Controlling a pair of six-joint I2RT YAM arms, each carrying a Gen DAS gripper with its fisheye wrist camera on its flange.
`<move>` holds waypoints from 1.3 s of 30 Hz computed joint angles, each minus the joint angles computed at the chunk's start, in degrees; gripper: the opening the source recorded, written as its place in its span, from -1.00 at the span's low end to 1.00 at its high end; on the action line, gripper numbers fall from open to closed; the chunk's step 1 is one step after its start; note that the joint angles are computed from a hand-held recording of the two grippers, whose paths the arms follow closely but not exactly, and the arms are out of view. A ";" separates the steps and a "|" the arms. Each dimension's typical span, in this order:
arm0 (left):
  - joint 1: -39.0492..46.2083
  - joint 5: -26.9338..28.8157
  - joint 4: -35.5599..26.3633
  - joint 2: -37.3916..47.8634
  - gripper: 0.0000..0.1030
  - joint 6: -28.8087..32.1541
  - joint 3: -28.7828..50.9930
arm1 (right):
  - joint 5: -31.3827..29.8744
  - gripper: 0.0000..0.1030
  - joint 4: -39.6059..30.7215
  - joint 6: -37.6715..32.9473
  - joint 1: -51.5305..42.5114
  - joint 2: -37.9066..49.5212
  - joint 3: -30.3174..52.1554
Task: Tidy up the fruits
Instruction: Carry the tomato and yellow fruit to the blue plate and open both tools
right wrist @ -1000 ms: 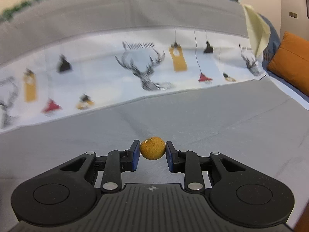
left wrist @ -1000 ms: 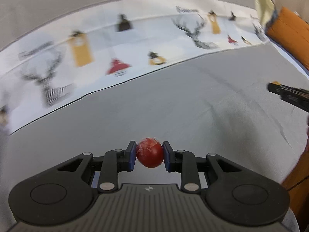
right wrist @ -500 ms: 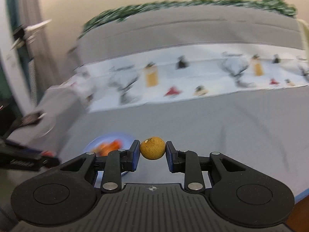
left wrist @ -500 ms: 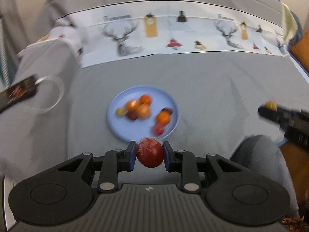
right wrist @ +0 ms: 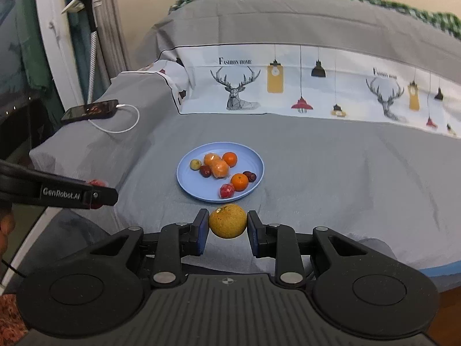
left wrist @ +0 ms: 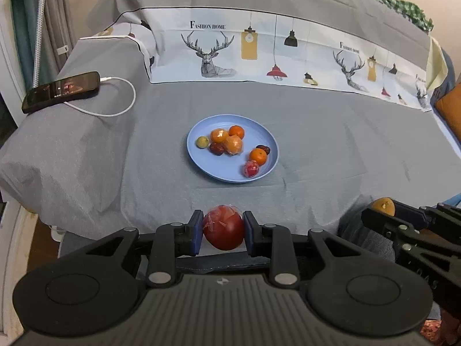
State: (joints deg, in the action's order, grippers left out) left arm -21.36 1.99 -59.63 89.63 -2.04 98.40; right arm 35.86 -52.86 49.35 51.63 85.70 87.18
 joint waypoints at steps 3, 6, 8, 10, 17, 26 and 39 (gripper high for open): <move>-0.34 0.32 0.06 0.04 -0.38 -0.16 0.30 | 0.83 -0.42 -1.20 0.21 0.59 0.71 1.15; -0.22 0.63 0.04 -0.17 -0.38 0.04 0.01 | 0.53 -0.42 -1.40 0.75 0.70 0.86 1.17; -0.16 0.42 0.00 0.01 -0.38 0.17 -0.01 | 0.18 -0.42 -1.06 0.86 0.57 1.05 1.06; -0.16 -0.05 -0.05 -0.01 -0.38 0.21 -0.12 | -0.50 -0.42 -0.69 0.65 0.18 1.52 1.23; 0.44 0.08 -0.08 0.74 -0.38 0.44 -0.70 | -3.48 -0.42 0.99 -0.57 -1.23 1.95 0.44; 0.67 -0.47 -0.27 3.92 -0.38 1.47 1.22 | -6.17 -0.42 1.48 -0.80 -2.68 3.02 0.32; 0.35 -0.52 -2.14 12.42 -0.38 1.00 9.54 | -9.31 -0.42 5.61 -3.47 -6.41 3.61 -1.60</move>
State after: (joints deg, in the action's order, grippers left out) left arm -21.01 1.47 -61.77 102.04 -1.04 107.94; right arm 26.55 -47.25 45.88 45.21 89.31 85.58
